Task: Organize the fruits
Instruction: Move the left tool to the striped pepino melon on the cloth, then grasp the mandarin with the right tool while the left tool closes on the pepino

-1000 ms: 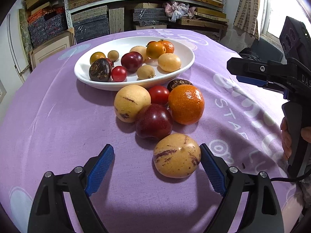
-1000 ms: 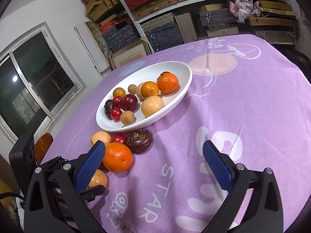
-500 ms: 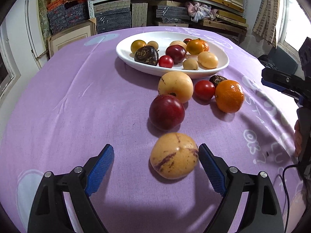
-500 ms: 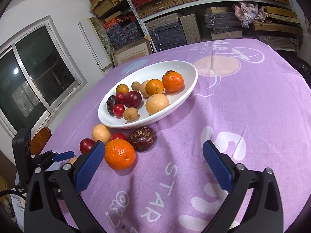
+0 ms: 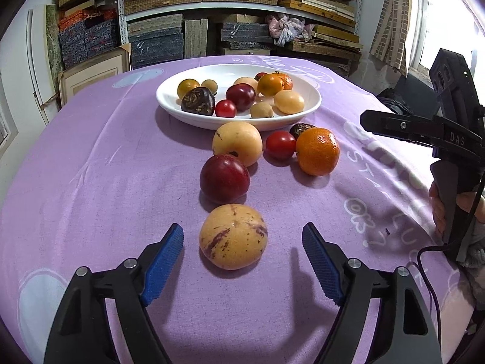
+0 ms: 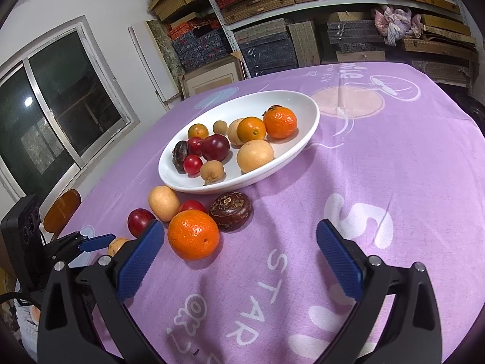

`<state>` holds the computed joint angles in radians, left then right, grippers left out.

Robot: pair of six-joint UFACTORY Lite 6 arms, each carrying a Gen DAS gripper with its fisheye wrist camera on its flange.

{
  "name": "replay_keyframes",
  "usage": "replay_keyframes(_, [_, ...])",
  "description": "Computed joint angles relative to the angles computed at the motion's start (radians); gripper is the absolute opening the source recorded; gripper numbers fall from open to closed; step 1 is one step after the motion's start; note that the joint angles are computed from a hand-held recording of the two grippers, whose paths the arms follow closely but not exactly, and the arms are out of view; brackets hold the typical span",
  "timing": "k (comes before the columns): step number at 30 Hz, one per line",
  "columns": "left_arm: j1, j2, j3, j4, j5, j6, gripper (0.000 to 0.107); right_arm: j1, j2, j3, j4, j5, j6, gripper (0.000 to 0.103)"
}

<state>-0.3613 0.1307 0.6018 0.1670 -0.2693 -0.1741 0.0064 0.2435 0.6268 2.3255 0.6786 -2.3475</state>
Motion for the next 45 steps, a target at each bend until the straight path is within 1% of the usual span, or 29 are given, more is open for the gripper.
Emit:
replay_keyframes(3, [0.010,0.012,0.009,0.024,0.006,-0.032,0.081,0.014,0.005,-0.004,-0.002,0.008,-0.009,0.099])
replay_keyframes(6, [0.020,0.032,0.024,0.059,0.019,-0.075,0.081,0.076,0.013,0.000,0.040,-0.021,-0.060,0.099])
replay_keyframes(8, [0.017,0.049,0.041,0.038,0.038,-0.060,0.083,0.158,0.010,0.009,0.126,-0.091,-0.159,0.098])
replay_keyframes(10, [0.009,0.057,0.047,-0.025,0.049,-0.004,0.088,0.236,-0.003,0.008,0.252,-0.137,-0.296,0.098])
replay_keyframes(11, [0.007,0.056,0.046,-0.041,0.049,0.012,0.091,0.272,-0.006,0.009,0.322,-0.153,-0.366,0.096])
replay_keyframes(12, [0.004,0.057,0.046,-0.064,0.051,0.034,0.094,0.299,0.002,0.019,0.363,-0.170,-0.407,0.092])
replay_keyframes(14, [-0.002,0.066,0.055,-0.111,0.064,0.079,0.096,0.329,0.047,0.074,0.350,-0.223,-0.397,0.059])
replay_keyframes(15, [-0.003,0.072,0.061,-0.118,0.071,0.085,0.096,0.337,0.069,0.102,0.353,-0.248,-0.387,0.058])
replay_keyframes(18, [0.001,0.079,0.067,-0.105,0.076,0.073,0.097,0.317,0.100,0.133,0.261,-0.227,-0.288,0.057])
replay_keyframes(21, [-0.002,0.088,0.075,-0.129,0.083,0.100,0.100,0.306,0.138,0.179,0.193,-0.241,-0.208,0.056])
replay_keyframes(23, [-0.008,0.089,0.077,-0.180,0.086,0.150,0.100,0.288,0.175,0.226,0.099,-0.241,-0.102,0.056])
replay_keyframes(25, [-0.009,0.088,0.076,-0.181,0.086,0.150,0.100,0.273,0.200,0.257,0.016,-0.231,-0.014,0.055])
replay_keyframes(26, [-0.009,0.088,0.076,-0.174,0.085,0.143,0.100,0.270,0.199,0.254,0.022,-0.226,-0.019,0.048])
replay_keyframes(27, [-0.010,0.088,0.076,-0.176,0.085,0.144,0.100,0.266,0.197,0.248,0.027,-0.217,-0.024,0.045])
replay_keyframes(28, [-0.010,0.088,0.076,-0.178,0.086,0.146,0.100,0.257,0.198,0.249,0.000,-0.209,-0.004,0.045])
replay_keyframes(32, [-0.004,0.084,0.072,-0.121,0.083,0.090,0.100,0.265,0.139,0.170,0.083,-0.216,-0.117,0.045])
replay_keyframes(35, [-0.003,0.082,0.071,-0.114,0.083,0.084,0.100,0.265,0.096,0.111,0.135,-0.218,-0.183,0.045])
replay_keyframes(39, [-0.004,0.082,0.070,-0.115,0.083,0.085,0.100,0.268,0.091,0.104,0.151,-0.234,-0.204,0.044])
replay_keyframes(41, [-0.011,0.084,0.073,-0.177,0.088,0.147,0.100,0.254,0.101,0.111,0.110,-0.230,-0.165,0.044])
replay_keyframes(43, [-0.023,0.089,0.078,-0.290,0.091,0.259,0.100,0.245,0.109,0.115,0.074,-0.223,-0.128,0.044])
replay_keyframes(45, [-0.027,0.072,0.061,-0.359,0.067,0.317,0.099,0.237,0.118,0.124,0.035,-0.221,-0.092,0.044])
